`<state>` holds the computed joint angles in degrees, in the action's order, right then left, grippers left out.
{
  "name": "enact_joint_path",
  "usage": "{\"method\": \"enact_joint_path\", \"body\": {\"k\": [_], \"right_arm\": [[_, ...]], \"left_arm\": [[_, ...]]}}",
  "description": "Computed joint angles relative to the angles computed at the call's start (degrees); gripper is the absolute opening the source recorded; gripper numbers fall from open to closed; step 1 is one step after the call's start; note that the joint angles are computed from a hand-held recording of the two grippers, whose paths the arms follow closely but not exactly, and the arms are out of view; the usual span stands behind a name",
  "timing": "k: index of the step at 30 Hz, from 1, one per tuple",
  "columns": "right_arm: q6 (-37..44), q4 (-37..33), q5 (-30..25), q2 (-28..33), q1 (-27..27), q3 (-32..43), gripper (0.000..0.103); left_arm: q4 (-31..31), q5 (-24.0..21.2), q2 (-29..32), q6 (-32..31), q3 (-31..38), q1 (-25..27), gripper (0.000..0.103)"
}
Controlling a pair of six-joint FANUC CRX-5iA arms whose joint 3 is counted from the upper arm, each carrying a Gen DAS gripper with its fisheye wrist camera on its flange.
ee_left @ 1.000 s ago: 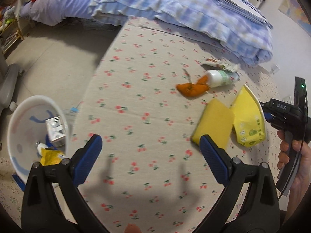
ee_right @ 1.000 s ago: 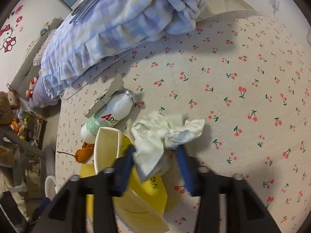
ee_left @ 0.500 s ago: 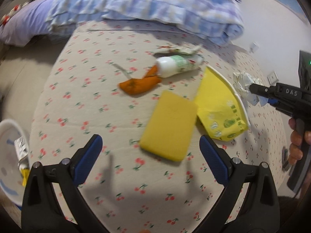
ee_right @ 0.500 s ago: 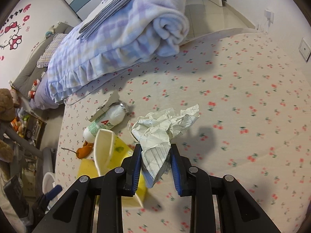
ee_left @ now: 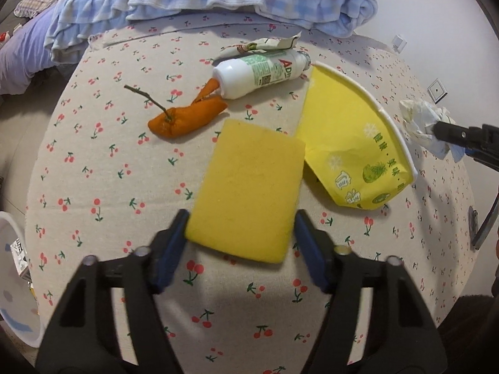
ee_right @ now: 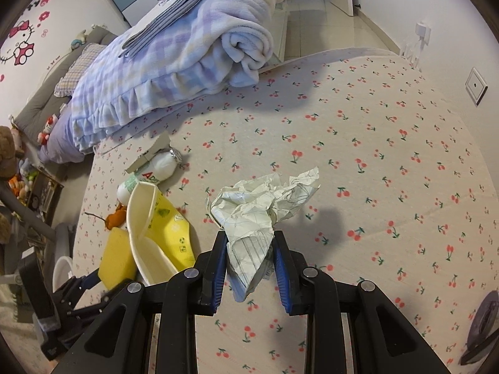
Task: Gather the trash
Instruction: 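Grasp the yellow sponge with the left tool while the right tool holds the paper, then drop the yellow sponge into the bin with the left tool while the right drops the paper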
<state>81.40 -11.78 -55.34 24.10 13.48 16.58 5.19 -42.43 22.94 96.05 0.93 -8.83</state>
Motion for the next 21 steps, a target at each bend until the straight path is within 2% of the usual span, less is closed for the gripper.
{"method": "enact_joint_path", "body": {"k": [7, 21], "right_arm": [[1.09, 0.21, 0.67, -1.97, 0.34, -2.04, 0.029], [4.47, -1.76, 3.03, -7.16, 3.92, -5.88, 0.029]], "left_arm": [[1.15, 2.67, -2.57, -0.1, -2.92, 0.48, 0.059], [1.61, 4.19, -9.42, 0.1, -9.23, 3.16, 0.059]]}}
